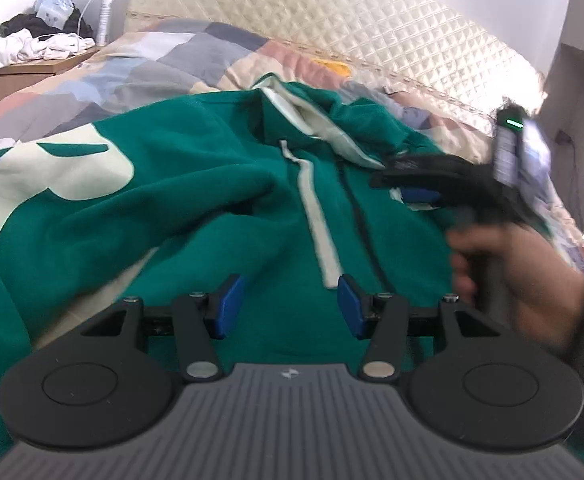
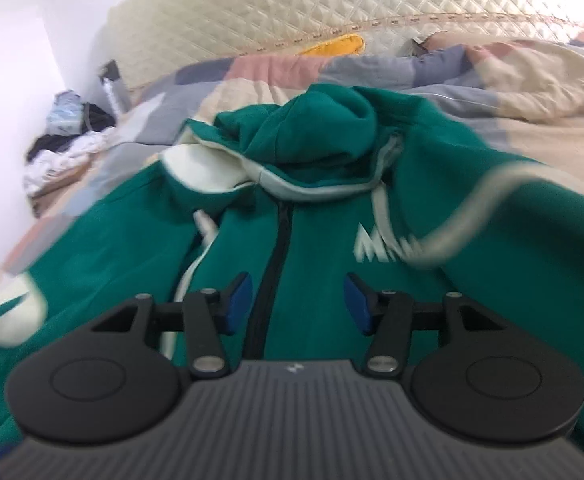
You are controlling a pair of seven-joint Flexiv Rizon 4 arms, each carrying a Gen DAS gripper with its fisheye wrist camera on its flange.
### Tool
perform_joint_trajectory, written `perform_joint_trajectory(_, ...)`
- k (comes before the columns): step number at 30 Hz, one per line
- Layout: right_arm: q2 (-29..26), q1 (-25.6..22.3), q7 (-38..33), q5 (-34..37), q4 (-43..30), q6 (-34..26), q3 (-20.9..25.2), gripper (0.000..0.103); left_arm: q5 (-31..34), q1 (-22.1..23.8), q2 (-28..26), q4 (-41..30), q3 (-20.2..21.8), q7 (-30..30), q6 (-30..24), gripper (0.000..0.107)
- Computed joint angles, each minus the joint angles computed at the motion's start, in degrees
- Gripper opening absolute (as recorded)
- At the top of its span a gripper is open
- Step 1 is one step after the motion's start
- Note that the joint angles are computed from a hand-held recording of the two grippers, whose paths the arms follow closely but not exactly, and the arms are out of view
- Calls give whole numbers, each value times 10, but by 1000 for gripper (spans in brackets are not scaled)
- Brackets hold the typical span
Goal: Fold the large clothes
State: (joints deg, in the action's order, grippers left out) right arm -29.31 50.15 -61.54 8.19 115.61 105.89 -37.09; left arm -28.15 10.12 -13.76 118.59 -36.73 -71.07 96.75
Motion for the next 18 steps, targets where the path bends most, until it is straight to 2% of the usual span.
perform_joint_trajectory(1, -24, -24, 8, -7, -33, -12, 17, 53, -3, 12, -11, -3, -13, 5, 5, 58)
perform_joint_trajectory(3, -75, -67, 31, -28, -104, -39, 41, 45, 2, 74, -39, -1, -84, 5, 21, 58)
perform_joint_trajectory(4, -104, -76, 47, -37, -139, -50, 35, 44, 8, 111, -58, -1, -128, 4, 28, 58)
perform_joint_trajectory(5, -137, -72, 66, -41, -171, -51, 13, 44, 23, 132, -78, -4, -155, -2, 35, 58)
perform_joint_trajectory(6, -162, -78, 79, -45, -198, -42, 2, 47, 40, 137, -100, -11, -162, -5, 44, 58)
perform_joint_trajectory(8, -206, -86, 106, -51, -257, -56, -24, 47, 39, 104, -115, -23, -126, -9, 55, 58)
perform_joint_trajectory(11, -255, -106, 164, -55, -328, -67, -54, 47, 62, 101, -149, -42, -122, -31, 68, 58)
perform_joint_trajectory(15, -300, -118, 193, -63, -373, -43, -97, 47, 84, 77, -173, -67, -88, -53, 69, 58)
perform_joint_trajectory(16, -310, -122, 197, -61, -387, -45, -100, 47, 91, 78, -179, -70, -90, -59, 68, 58)
perform_joint_trajectory(18, -305, -147, 193, -72, -401, -50, -66, 47, 108, 72, -185, -75, -80, -68, 72, 58)
